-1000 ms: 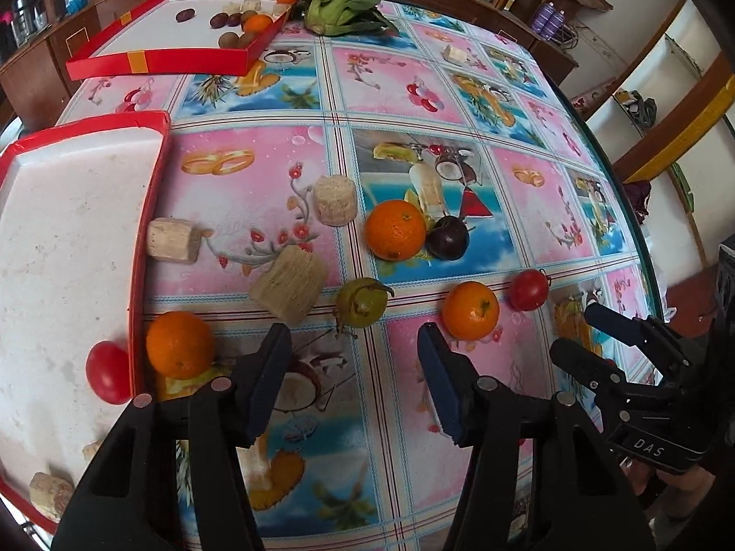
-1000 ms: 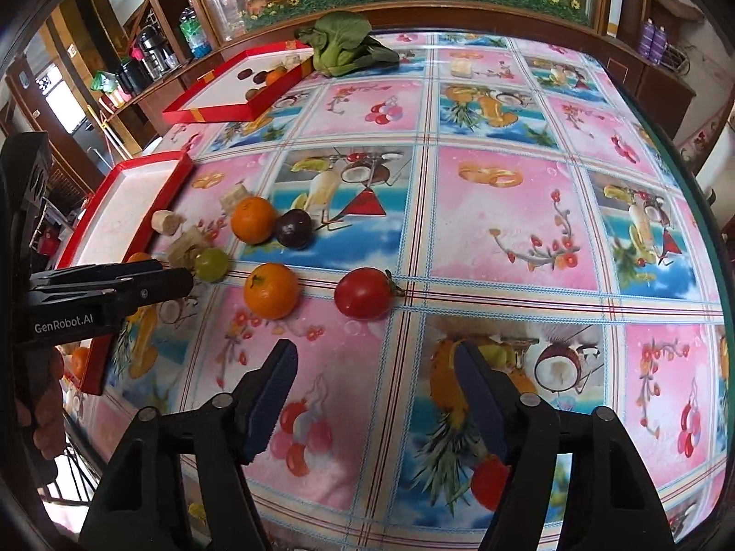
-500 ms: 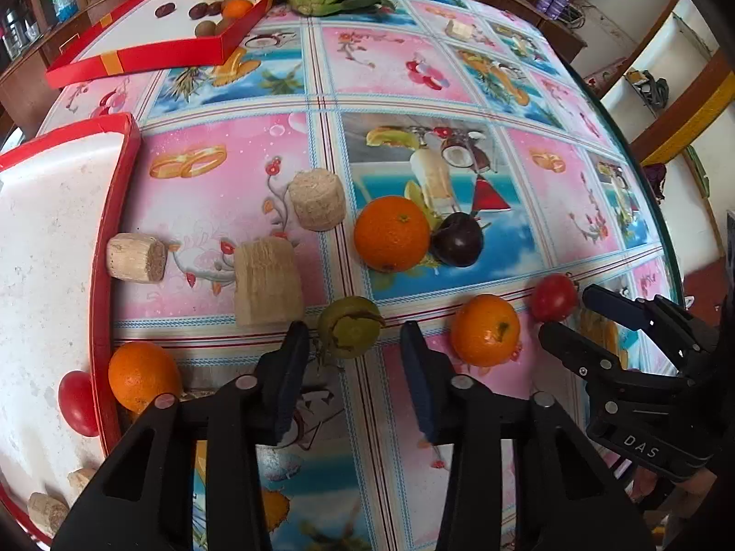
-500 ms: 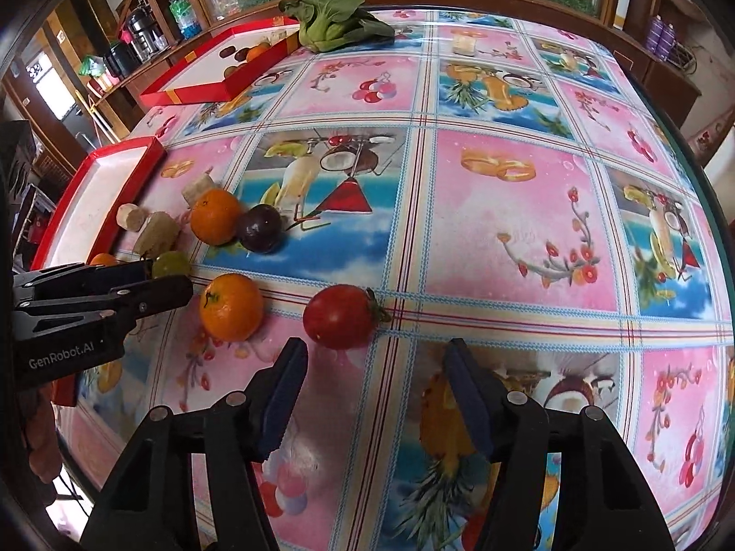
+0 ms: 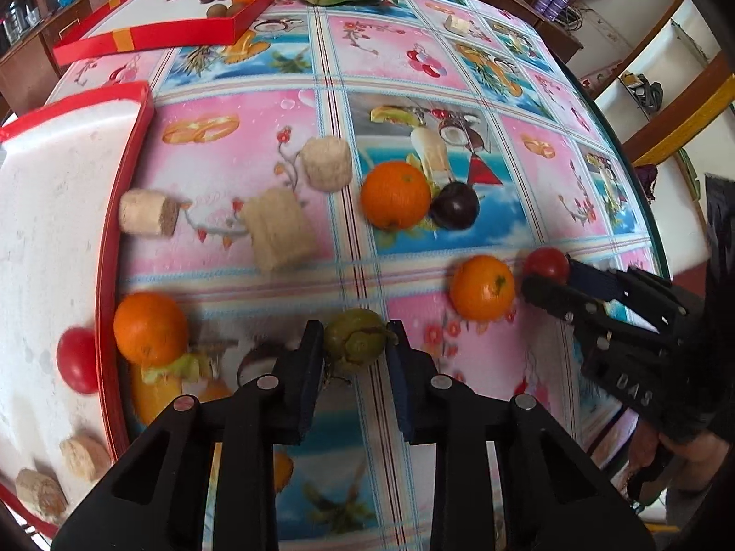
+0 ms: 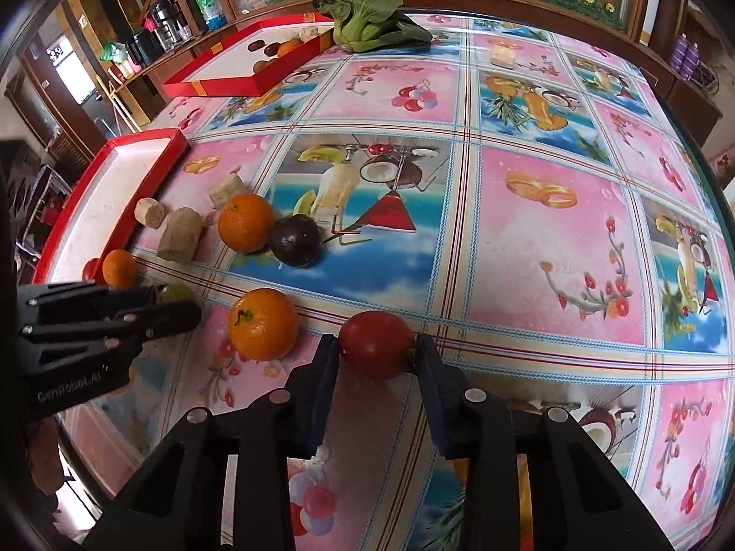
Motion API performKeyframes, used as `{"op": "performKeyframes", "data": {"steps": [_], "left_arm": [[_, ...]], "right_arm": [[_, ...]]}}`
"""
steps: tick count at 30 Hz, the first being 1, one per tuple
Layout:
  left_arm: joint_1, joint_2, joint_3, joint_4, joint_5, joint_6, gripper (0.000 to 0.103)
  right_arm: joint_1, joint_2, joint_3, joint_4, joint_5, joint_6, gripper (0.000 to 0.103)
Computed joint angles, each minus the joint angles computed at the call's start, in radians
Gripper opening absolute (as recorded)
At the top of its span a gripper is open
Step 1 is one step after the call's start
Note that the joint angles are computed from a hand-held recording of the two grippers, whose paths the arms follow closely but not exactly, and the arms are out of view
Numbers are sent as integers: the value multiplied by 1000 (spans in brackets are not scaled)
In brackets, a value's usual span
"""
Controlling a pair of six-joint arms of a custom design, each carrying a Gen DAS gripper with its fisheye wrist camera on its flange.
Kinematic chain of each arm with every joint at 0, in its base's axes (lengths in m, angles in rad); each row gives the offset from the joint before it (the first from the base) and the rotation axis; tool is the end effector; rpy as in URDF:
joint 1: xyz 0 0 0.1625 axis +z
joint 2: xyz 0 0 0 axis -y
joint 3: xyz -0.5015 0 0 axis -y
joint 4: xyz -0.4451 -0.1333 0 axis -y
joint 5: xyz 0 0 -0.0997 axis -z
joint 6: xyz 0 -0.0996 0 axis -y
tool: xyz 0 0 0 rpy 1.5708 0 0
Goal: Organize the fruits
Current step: 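Grasp a green fruit with the left tool while the right tool grasps a red tomato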
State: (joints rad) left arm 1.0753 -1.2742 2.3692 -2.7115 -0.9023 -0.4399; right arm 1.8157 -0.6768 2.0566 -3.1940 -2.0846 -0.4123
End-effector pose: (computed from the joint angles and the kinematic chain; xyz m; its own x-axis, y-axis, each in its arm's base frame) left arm -0.0441 -0.4918 0.1729 -0.8391 -0.0592 -0.5408 0.1300 0.9434 -0.3050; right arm 0.2256 -0.5550 -0.0206 -0.7061 -0.4655 0.5336 -0.5657 0.8241 -0.0297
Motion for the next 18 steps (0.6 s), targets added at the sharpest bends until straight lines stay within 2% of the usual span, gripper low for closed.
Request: {"op": "performKeyframes", "data": {"steps": [9, 18], "left_arm": [[-32, -91, 70, 3, -40, -42, 25], [-54, -145, 88, 10, -27, -52, 25]], "right_arm": [[-12, -77, 60, 13, 93, 56, 35], [23, -77, 74, 12, 107, 39, 35]]}}
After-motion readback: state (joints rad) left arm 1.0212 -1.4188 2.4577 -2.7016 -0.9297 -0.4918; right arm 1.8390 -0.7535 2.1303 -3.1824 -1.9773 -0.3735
